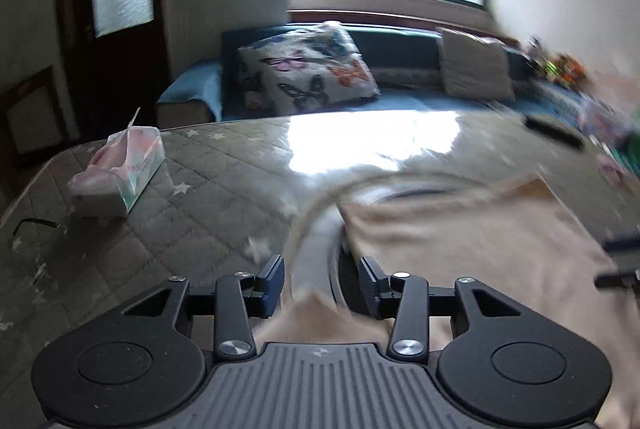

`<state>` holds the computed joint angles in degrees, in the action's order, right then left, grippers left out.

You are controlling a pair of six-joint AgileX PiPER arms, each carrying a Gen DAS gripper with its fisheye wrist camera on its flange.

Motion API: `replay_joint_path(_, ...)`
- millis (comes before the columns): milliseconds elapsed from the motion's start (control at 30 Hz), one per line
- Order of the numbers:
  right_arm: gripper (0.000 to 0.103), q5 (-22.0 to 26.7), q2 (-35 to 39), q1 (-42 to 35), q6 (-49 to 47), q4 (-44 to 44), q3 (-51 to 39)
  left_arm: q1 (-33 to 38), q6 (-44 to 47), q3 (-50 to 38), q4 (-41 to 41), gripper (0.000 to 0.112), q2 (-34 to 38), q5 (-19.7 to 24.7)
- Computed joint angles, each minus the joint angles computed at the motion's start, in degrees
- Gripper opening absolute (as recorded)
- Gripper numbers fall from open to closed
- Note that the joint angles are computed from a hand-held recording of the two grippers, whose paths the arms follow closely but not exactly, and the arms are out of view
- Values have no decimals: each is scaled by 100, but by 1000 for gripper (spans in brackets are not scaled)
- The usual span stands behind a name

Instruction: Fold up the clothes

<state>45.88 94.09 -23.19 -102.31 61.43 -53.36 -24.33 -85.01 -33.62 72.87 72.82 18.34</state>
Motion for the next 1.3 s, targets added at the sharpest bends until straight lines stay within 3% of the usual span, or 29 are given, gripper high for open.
replay_joint_path(133, 58, 220, -436, -257, -303, -109, 571, -854, -73, 484, 147, 50, -251, 708)
replay_joint_path(233, 61, 258, -615, -379, -372, -151, 877, -1188, -467, 821, 340, 53, -383, 879)
replay_joint_path(300, 62, 273, -706, -472, -428, -151, 1058, -1545, -886, 938, 627, 54, -243, 1373)
replay_joint_path(467, 66, 227, -813, -588, -511, -93, 1323, -1924, -1689, 1110, 922, 54, -23, 2275)
replay_joint_path(600, 67, 183, -832, -620, -594, 16, 1420, -1747, -2594, 1393, 778, 54, -355, 2678)
replay_joint_path(867, 70, 106, -820, -573, -622, 92, 1451, -1206, -3263, 2208, 2, 61, -1493, 3200)
replay_joint_path(1033, 74, 61, -840, -541, -622, 111, 1480, -1114, -2658, 2428, -521, 61, -2321, 3280)
replay_joint_path(1100, 75, 35, -871, -526, -608, 119, 1508, -1364, -2633, 2391, -535, 61, -2372, 3438)
replay_joint_path(1300, 75, 14, -1043, -558, -645, 146, 1668, -1090, -2787, 2104, -64, 61, -1700, 3027)
